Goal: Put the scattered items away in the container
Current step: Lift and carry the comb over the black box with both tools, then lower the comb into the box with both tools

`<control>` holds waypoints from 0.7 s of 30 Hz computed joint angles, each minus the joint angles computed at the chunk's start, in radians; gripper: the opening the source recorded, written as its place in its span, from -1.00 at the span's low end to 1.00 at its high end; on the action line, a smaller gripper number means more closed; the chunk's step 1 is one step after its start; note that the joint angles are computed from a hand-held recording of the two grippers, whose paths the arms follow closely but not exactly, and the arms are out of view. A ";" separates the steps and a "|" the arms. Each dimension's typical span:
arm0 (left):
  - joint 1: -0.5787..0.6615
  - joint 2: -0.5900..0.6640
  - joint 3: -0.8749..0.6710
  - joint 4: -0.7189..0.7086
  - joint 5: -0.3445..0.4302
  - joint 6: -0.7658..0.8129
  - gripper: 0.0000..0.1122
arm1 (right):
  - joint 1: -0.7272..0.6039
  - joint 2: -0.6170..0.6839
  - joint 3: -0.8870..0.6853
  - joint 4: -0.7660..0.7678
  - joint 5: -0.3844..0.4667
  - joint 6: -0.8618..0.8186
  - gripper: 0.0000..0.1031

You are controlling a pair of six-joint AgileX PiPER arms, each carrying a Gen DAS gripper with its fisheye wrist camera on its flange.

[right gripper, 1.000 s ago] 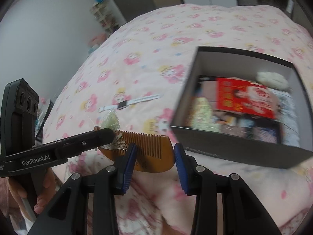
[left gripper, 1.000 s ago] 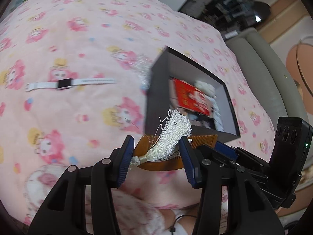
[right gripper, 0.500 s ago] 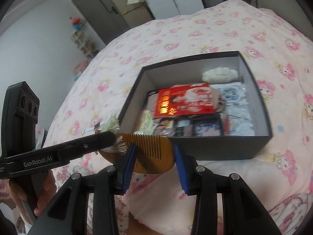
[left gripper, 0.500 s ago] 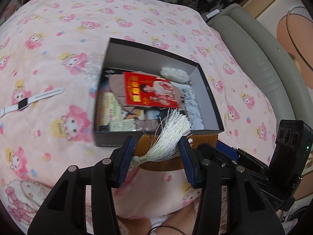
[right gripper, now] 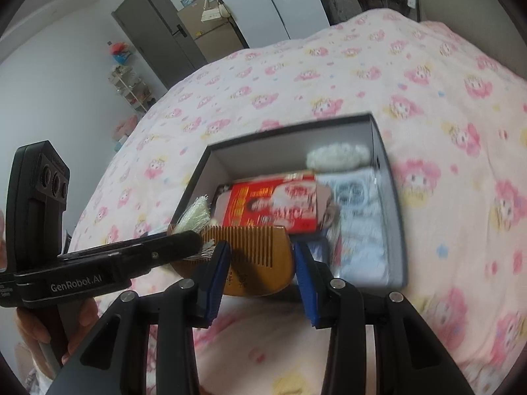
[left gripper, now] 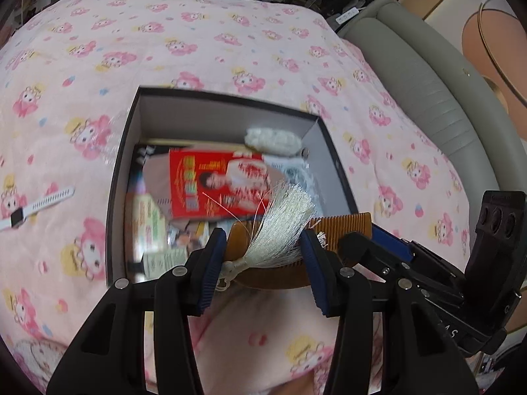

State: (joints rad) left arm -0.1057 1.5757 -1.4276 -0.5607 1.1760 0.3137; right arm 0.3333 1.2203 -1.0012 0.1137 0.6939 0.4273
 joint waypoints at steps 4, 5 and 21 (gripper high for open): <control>-0.033 0.052 -0.077 0.044 -0.026 -0.036 -0.16 | -0.095 0.089 -0.080 0.128 0.016 -0.203 -0.30; -0.038 0.069 -0.091 0.051 -0.033 -0.041 -0.16 | -0.115 0.117 -0.100 0.155 0.023 -0.242 -0.30; -0.088 0.333 -0.187 0.039 -0.044 -0.077 -0.16 | -0.244 0.344 -0.133 0.304 -0.009 -0.455 -0.30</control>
State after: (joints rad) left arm -0.1936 1.9088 -1.6150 -0.5218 1.1323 0.2368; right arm 0.0894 1.5646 -1.1346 0.4182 0.6851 -0.0279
